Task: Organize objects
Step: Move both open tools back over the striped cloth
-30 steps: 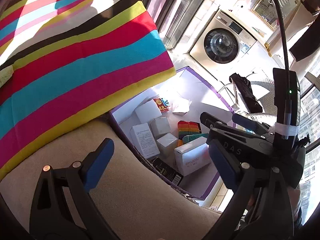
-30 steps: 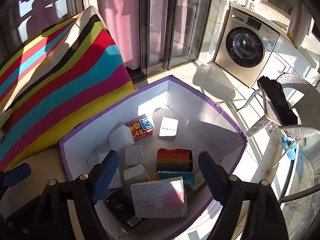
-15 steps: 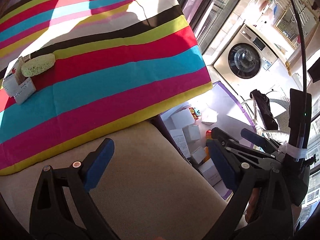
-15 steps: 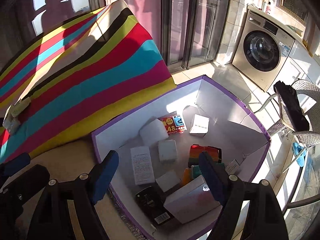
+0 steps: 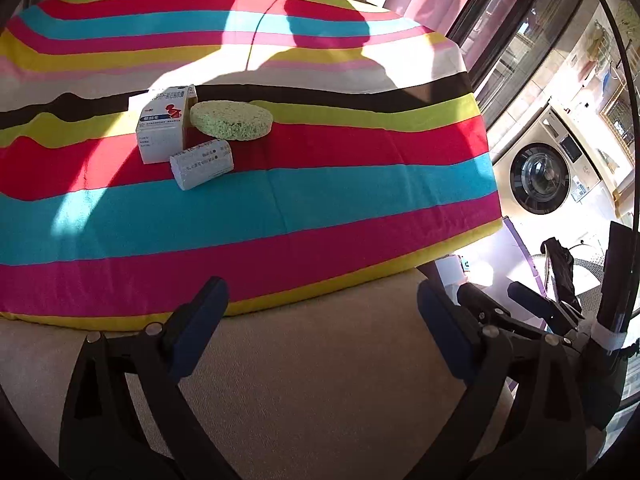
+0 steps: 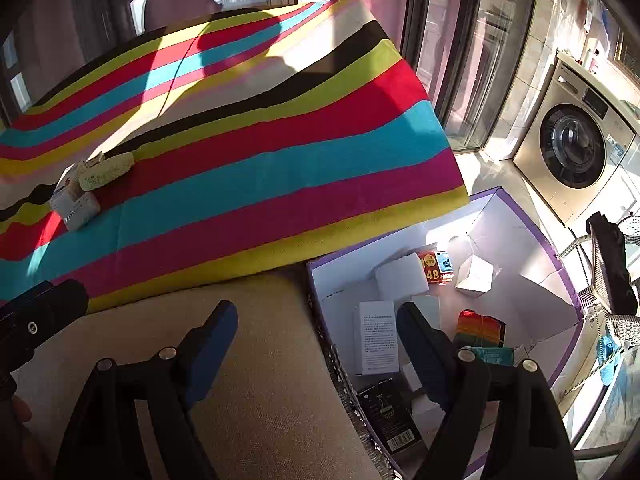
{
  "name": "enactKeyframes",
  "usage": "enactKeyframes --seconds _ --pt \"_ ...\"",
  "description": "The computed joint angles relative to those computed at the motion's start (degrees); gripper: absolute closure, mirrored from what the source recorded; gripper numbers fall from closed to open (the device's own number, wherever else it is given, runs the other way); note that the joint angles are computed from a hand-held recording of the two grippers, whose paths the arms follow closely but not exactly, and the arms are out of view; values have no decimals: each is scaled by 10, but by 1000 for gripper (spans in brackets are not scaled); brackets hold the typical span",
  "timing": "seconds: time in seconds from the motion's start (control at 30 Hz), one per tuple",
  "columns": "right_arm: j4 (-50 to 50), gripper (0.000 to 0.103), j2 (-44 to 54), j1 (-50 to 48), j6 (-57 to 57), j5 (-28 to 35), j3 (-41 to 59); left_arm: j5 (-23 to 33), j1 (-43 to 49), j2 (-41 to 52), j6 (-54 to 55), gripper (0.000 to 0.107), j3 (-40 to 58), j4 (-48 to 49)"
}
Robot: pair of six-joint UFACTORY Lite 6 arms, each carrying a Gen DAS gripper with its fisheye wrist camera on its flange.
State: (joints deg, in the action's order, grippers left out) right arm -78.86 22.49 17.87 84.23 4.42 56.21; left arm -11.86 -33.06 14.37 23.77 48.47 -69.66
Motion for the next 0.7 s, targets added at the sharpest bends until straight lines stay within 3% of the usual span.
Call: enactKeyframes --seconds 0.13,0.47,0.63,0.7 --pt "74 20 14 22 -64 1 21 -2 34 -23 13 10 -27 1" --pt "121 20 59 75 -102 6 86 3 139 -38 62 10 -31 13" --pt "82 20 83 96 -61 7 117 17 197 -4 21 10 3 75" --pt "84 20 93 103 -62 10 132 17 209 16 48 13 24 56"
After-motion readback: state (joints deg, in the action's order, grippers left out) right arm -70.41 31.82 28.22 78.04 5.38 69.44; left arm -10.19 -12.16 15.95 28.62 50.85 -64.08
